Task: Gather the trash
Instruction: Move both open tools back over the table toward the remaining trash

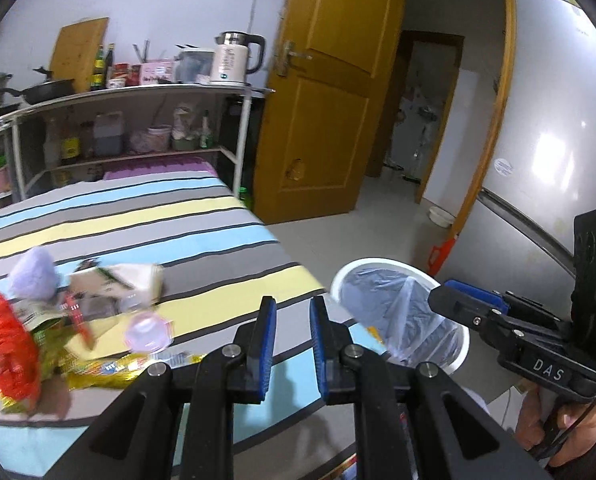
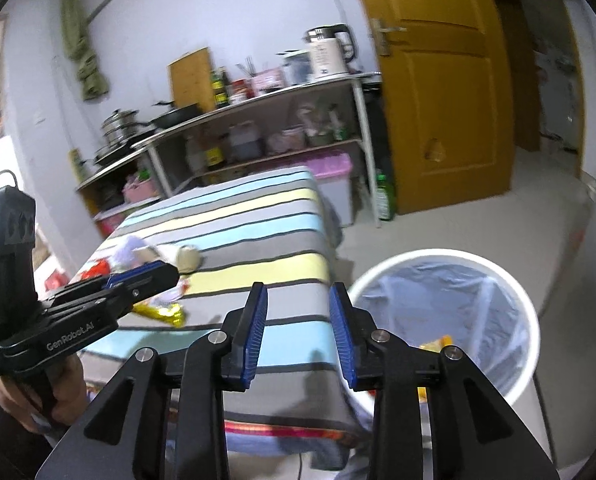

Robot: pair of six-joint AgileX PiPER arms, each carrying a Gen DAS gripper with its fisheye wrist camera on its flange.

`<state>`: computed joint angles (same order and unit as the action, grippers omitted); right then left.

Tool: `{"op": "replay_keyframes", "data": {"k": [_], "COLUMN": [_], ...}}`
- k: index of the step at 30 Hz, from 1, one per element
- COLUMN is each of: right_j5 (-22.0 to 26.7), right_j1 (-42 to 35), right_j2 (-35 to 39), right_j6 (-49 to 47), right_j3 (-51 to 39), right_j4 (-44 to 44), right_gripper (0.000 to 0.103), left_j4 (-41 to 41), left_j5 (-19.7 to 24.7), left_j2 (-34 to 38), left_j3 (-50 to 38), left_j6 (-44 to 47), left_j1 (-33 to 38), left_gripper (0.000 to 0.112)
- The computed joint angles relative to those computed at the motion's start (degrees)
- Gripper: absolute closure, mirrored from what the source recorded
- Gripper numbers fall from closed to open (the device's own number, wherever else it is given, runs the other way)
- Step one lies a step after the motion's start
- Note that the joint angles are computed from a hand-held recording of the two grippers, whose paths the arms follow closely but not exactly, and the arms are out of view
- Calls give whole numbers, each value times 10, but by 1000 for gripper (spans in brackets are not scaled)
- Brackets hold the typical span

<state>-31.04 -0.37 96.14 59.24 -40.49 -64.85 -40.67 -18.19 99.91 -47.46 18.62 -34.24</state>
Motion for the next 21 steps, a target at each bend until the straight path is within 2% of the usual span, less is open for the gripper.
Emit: {"op": "replay_keyframes", "data": {"k": [2,6,12,16,21], "right_j5": [-2,-5,1,6,7], "right_j1": [20,51,92,114,135], "right_j2": [0,6,17,26,43], "right_j6": [-4,-16,-24,-20,-17], "right_j3": [2,4,0,-10,-24], "right_j4": [1,6,19,9,-3], "right_gripper": [69,60,60,59,53], "left_j4": [-17,-39,-37,-32,-22], "left_j5": [-12,-33,-62,-74,-78], "left_j2": [-20,-61,-113,-136,-156], "left_j3": [27,79,148,180,212], "left_j6": [10,21,11,0,-14], "left_j1": [3,19,42,64,97], "left_gripper": [96,96,95,86,85]}}
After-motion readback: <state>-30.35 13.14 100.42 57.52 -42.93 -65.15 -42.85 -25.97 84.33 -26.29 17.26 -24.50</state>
